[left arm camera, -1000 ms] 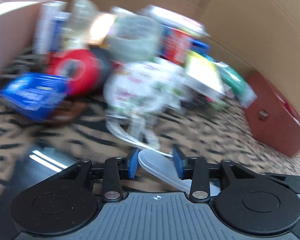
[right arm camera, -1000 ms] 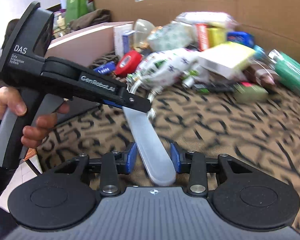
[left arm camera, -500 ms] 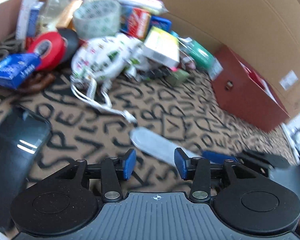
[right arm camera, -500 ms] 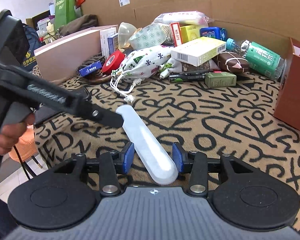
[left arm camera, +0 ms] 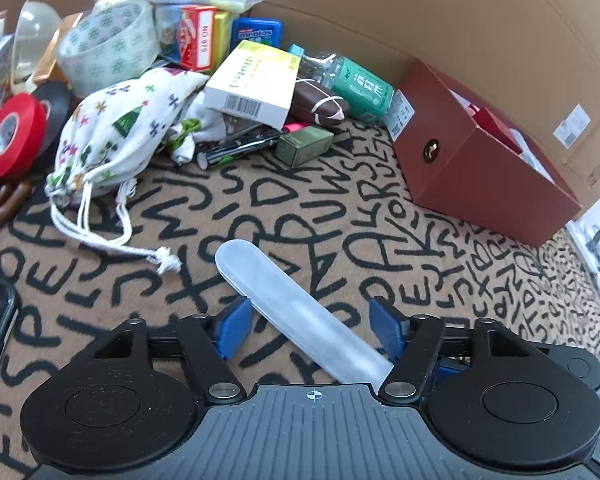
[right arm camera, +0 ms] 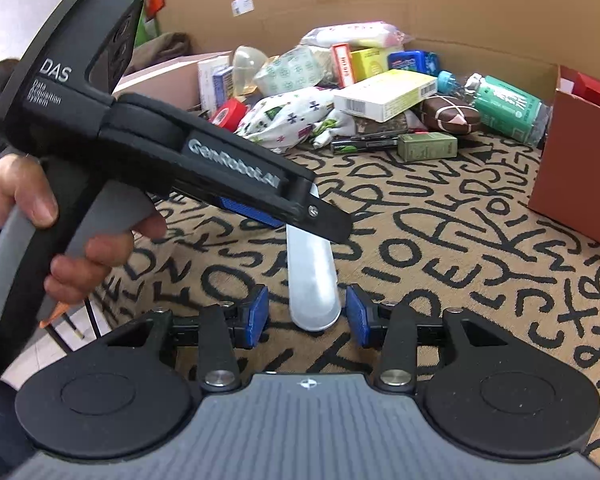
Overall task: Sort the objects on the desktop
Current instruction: 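Close the left gripper on the clear toothbrush case and lift it, then carry the toothbrush case with the left gripper over the shoebox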
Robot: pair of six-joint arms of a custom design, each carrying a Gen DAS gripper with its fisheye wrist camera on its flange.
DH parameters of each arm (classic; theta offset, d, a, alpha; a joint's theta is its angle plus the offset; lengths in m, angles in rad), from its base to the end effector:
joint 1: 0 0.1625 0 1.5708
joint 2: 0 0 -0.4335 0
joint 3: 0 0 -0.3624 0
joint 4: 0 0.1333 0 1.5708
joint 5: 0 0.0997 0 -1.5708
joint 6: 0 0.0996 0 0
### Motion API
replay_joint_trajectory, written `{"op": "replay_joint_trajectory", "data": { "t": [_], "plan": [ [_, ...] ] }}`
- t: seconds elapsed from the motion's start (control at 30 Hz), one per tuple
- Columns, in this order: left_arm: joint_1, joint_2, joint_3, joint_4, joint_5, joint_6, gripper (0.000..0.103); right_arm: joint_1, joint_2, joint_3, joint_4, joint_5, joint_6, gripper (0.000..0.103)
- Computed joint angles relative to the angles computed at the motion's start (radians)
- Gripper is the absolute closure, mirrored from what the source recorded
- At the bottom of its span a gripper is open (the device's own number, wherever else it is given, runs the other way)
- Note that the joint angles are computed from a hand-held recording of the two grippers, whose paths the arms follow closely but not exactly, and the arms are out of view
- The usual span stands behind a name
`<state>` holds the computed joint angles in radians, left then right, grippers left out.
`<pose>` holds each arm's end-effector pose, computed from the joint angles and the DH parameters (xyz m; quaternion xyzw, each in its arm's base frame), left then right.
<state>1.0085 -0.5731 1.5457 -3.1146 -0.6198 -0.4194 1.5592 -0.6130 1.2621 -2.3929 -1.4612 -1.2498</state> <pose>-0.1830 -0.6925 0.1033 -0.0677 0.8601 -0.4280 0.2693 0.1354 -0.7601 0.1125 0.5811 -0.8074 0.1018 0.0068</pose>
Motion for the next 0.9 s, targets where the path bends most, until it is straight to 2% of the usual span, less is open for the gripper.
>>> {"op": "replay_joint_trajectory", "data": {
  "t": [0.1,0.2,0.23,0.27,0.4,0.43,0.5,0.57,0.6,0.67,0.73,0.9],
  "plan": [
    [0.001,0.024,-0.046,0.037,0.038,0.025,0.029,0.004,0.007,0.014,-0.049,-0.003,0.016,0.054],
    [0.000,0.041,-0.076,0.071,0.083,0.041,0.048,0.006,0.011,0.031,-0.099,-0.002,0.016,0.054],
    [0.000,0.041,-0.078,0.082,0.088,0.040,0.058,0.007,0.012,0.035,-0.110,-0.003,0.015,0.054],
    [0.000,0.038,-0.075,0.085,0.085,0.036,0.061,0.008,0.013,0.039,-0.121,-0.006,0.013,0.054],
    [0.000,0.034,-0.069,0.081,0.079,0.027,0.060,0.010,0.010,0.044,-0.129,-0.017,-0.007,0.054],
    [0.000,0.037,-0.072,0.080,0.079,0.029,0.046,0.013,0.012,0.043,-0.134,-0.021,0.001,0.054],
    [0.002,0.048,-0.087,0.078,0.079,0.040,0.041,0.020,0.018,0.053,-0.172,-0.034,0.020,0.054],
    [0.001,0.059,-0.102,0.082,0.087,0.061,0.041,0.029,0.023,0.073,-0.224,-0.050,0.015,0.053],
    [0.001,0.064,-0.109,0.085,0.092,0.071,0.042,0.031,0.024,0.077,-0.233,-0.053,0.015,0.053],
    [0.000,0.065,-0.106,0.084,0.101,0.077,0.061,0.030,0.023,0.077,-0.232,-0.053,0.020,0.059],
    [0.003,0.052,-0.086,0.052,0.067,0.062,0.062,0.027,0.020,0.070,-0.211,-0.050,0.030,0.068],
    [0.000,0.054,-0.087,0.042,0.050,0.040,0.064,0.021,0.010,0.057,-0.173,-0.042,0.065,0.068]
  ]
}}
